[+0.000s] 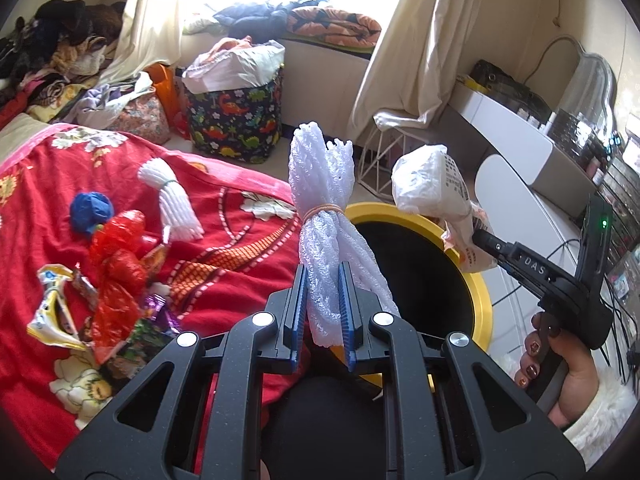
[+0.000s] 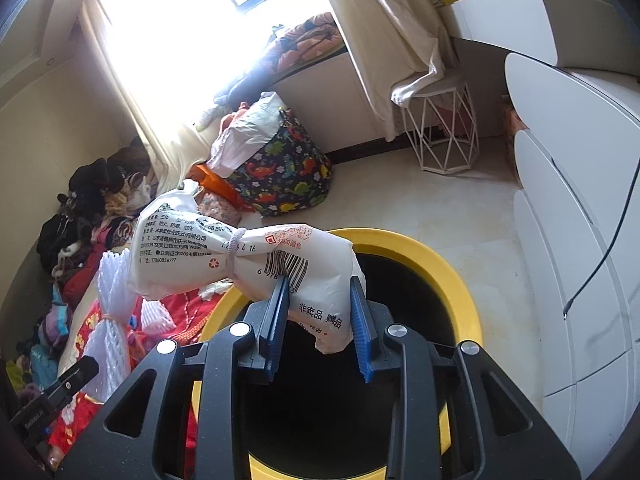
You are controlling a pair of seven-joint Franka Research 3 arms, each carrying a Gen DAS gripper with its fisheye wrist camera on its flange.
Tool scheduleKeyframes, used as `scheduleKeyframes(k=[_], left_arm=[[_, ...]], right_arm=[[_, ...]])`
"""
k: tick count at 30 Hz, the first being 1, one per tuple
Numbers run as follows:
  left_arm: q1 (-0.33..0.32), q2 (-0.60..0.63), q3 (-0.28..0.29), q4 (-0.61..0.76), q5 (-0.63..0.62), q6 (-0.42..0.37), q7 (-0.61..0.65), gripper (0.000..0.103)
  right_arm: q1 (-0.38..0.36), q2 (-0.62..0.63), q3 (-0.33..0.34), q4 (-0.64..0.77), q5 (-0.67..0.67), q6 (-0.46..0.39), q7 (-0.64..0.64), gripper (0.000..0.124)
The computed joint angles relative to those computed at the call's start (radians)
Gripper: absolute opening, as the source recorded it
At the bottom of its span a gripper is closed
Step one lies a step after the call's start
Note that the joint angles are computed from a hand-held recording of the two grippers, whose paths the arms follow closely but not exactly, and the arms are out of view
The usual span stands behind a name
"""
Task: Collect trash
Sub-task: 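Carry both held items over the yellow-rimmed bin and open both tools, then move both open tools back toward the trash on the bed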
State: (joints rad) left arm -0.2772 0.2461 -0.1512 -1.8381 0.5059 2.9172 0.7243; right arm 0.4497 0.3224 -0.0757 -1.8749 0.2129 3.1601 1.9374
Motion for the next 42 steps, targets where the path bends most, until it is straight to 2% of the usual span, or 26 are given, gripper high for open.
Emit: scheduleKeyframes(k=[3,8,11,12,13,14,15,16,17,22,29,42], left_arm=[[0.007,0.021,-0.023,0.018,-0.035,-0.009,0.043,0.010],[-0.002,0.050,-0.038,0.049,-0.073,-0.026,0.093,0.011],[-0.009,0.070,-0.043,0.073,-0.095,-0.045,0.119,0.011],[-0.014,0.077,-0.040,0.082,-0.097,-0.053,0.120,0.013],[-0.011,0.083,-0.045,0.087,-0.108,-0.058,0.131,0.021],[0.005,0.092,-0.066,0.093,-0.144,-0.061,0.163,0.028],[0.010,0.096,-0.071,0.093,-0.163,-0.058,0.176,0.045],[0.007,0.097,-0.070,0.092,-0.170,-0.052,0.178,0.055],[0.004,0.097,-0.067,0.088,-0.173,-0.044,0.182,0.057],[-0.029,0.084,-0.023,0.075,-0.136,-0.027,0.132,0.072],[-0.066,0.048,0.044,0.048,-0.001,-0.009,-0.013,0.077],[-0.048,-0.025,0.095,-0.003,0.285,0.001,-0.305,0.077]], right_arm=[[0.055,-0.009,-0.067,-0.016,-0.021,-0.005,0.048,0.029],[0.072,-0.012,-0.101,-0.025,-0.051,-0.014,0.108,0.030],[0.067,-0.016,-0.101,-0.030,-0.060,-0.019,0.132,0.035],[0.079,-0.020,-0.113,-0.035,-0.067,-0.019,0.154,0.043],[0.064,-0.023,-0.096,-0.041,-0.060,-0.013,0.158,0.050],[0.077,-0.024,-0.113,-0.045,-0.066,-0.016,0.180,0.054],[0.094,-0.023,-0.136,-0.042,-0.081,-0.023,0.201,0.059],[0.102,-0.020,-0.149,-0.039,-0.095,-0.028,0.217,0.059],[0.120,-0.021,-0.170,-0.041,-0.116,-0.032,0.239,0.059],[0.140,-0.016,-0.193,-0.031,-0.197,-0.033,0.277,0.065],[0.114,-0.011,-0.148,-0.014,-0.221,-0.018,0.227,0.071],[0.080,-0.006,-0.067,0.023,-0.192,-0.034,0.125,0.072]])
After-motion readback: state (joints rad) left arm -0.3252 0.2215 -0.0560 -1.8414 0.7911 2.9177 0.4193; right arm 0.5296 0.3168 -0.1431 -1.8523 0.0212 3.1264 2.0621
